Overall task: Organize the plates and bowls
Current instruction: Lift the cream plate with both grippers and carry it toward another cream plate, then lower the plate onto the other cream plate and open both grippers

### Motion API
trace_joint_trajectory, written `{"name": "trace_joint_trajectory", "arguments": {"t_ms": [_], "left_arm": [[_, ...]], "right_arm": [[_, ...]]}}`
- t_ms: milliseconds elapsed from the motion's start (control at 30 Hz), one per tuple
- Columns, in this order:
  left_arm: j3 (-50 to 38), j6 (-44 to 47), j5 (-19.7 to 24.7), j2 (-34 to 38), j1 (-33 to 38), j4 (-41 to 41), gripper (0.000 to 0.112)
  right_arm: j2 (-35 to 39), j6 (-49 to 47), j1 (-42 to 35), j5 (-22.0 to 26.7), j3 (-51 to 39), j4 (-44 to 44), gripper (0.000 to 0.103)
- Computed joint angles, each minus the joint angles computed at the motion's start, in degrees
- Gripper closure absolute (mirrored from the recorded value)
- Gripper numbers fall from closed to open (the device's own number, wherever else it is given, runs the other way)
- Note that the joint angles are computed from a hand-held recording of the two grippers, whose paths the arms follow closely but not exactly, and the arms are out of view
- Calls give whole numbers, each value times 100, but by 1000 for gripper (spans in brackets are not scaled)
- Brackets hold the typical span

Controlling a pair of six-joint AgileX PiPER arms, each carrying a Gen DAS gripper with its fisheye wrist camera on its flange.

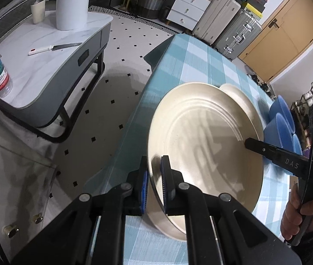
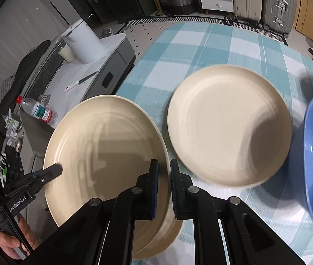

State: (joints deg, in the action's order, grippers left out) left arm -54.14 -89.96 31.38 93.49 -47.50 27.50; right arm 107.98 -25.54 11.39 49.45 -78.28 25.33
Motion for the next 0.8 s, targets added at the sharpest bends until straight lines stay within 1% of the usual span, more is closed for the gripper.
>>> {"name": "trace_joint_trajectory", "arguments": {"t_ms": [133, 333, 467, 533, 700, 800], "left_arm": [[-103, -345, 327, 130, -339, 249, 104], [-167, -552, 442, 399, -584, 374, 102], [-447, -547, 835, 696, -779, 480, 101], [-533, -552, 961, 779, -815, 546, 100], [-689, -523, 1262, 926, -930, 609, 99], [-779, -478, 1401, 1029, -969, 622, 98]], "right_arm": [[-209, -218, -34, -274, 533, 109, 93], [-378, -546, -116, -625, 1115, 273, 93], [-396, -711, -176, -772, 1340, 360, 93], [-418, -831, -203, -875, 1442, 438, 93], [-554, -804, -74, -1168, 1628, 257, 93], [-670, -677, 68, -1437, 1789, 34, 92]]}}
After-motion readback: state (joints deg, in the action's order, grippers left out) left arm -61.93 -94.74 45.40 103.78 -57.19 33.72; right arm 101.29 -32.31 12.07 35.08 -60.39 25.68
